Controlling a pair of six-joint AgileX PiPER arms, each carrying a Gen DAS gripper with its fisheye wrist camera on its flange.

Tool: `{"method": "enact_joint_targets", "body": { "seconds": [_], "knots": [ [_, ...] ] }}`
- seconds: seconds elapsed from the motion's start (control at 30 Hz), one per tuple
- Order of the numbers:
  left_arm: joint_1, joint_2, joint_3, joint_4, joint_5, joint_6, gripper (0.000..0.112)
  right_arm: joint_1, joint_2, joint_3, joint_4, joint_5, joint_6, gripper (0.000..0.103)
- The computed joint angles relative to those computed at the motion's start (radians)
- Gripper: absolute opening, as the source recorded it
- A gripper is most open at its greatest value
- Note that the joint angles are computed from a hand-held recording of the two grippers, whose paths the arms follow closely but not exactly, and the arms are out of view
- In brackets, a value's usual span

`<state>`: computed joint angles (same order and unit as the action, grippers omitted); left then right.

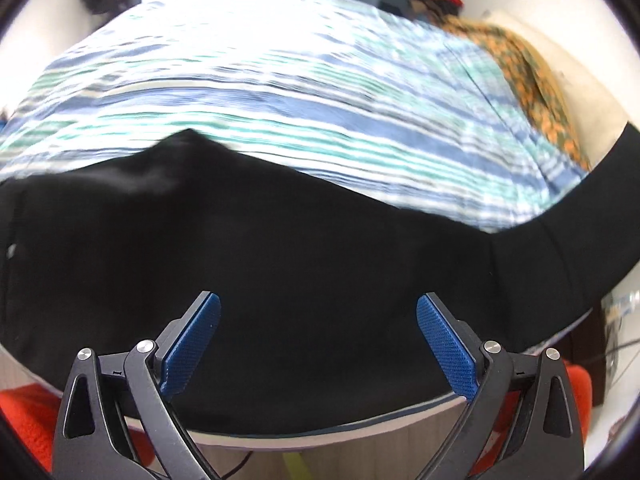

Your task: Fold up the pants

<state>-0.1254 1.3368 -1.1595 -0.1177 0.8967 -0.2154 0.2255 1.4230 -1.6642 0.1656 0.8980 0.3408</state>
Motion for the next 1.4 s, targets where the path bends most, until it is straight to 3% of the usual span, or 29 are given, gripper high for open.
{"method": "enact_joint_targets", "body": {
  "seconds": [0.13,0.23,0.27,0.37,0.5,0.63,0.7,0.77,0.8,0.87,1.03,1.1,1.27,1.4],
  "knots": [
    [0.201,-0.041,0.075,-0.131,-0.033,0.125,0.099,0.342,0.190,-0.144,-0.227,-0.021,0.181,0.010],
    [0.304,-0.059,0.133,-0.155,-0.076,0.188,0.099,0.507,0.340,-0.157,-0.331,-0.101,0.298,0.012],
    [0.332,-0.059,0.150,-0.162,-0.092,0.212,0.099,0.544,0.391,-0.151,-0.347,-0.133,0.319,0.018],
    [0.451,-0.074,0.210,-0.267,-0.111,0.349,0.099,0.581,0.520,-0.121,-0.274,-0.165,0.242,0.061],
    [0.546,-0.118,0.261,-0.460,-0.097,0.554,0.099,0.649,0.407,0.162,-0.494,-0.231,0.338,0.061],
    [0.518,-0.141,0.285,-0.674,-0.044,0.812,0.095,0.710,0.194,0.458,-0.726,-0.207,0.467,0.067],
    [0.461,-0.132,0.289,-0.746,-0.005,0.888,0.070,0.738,0.096,0.575,-0.800,-0.185,0.562,0.068],
    [0.347,-0.103,0.266,-0.688,-0.019,0.842,0.053,0.745,0.030,0.651,-0.829,-0.166,0.649,0.073],
    [0.281,-0.086,0.258,-0.630,-0.055,0.791,0.049,0.732,0.015,0.658,-0.812,-0.165,0.653,0.074],
    [0.168,-0.054,0.244,-0.483,-0.121,0.643,0.048,0.716,-0.010,0.683,-0.838,-0.191,0.688,0.074],
    [0.030,-0.033,0.238,-0.272,-0.173,0.393,0.043,0.715,-0.015,0.693,-0.856,-0.213,0.681,0.074],
    [0.004,-0.030,0.239,-0.205,-0.196,0.330,0.009,0.712,-0.023,0.702,-0.862,-0.212,0.685,0.074],
    [0.014,-0.099,0.278,-0.174,-0.199,0.261,0.003,0.704,-0.055,0.723,-0.927,-0.200,0.793,0.074],
    [0.031,-0.136,0.286,-0.117,-0.170,0.214,0.002,0.653,-0.082,0.742,-0.891,-0.217,0.816,0.074]
  ]
}}
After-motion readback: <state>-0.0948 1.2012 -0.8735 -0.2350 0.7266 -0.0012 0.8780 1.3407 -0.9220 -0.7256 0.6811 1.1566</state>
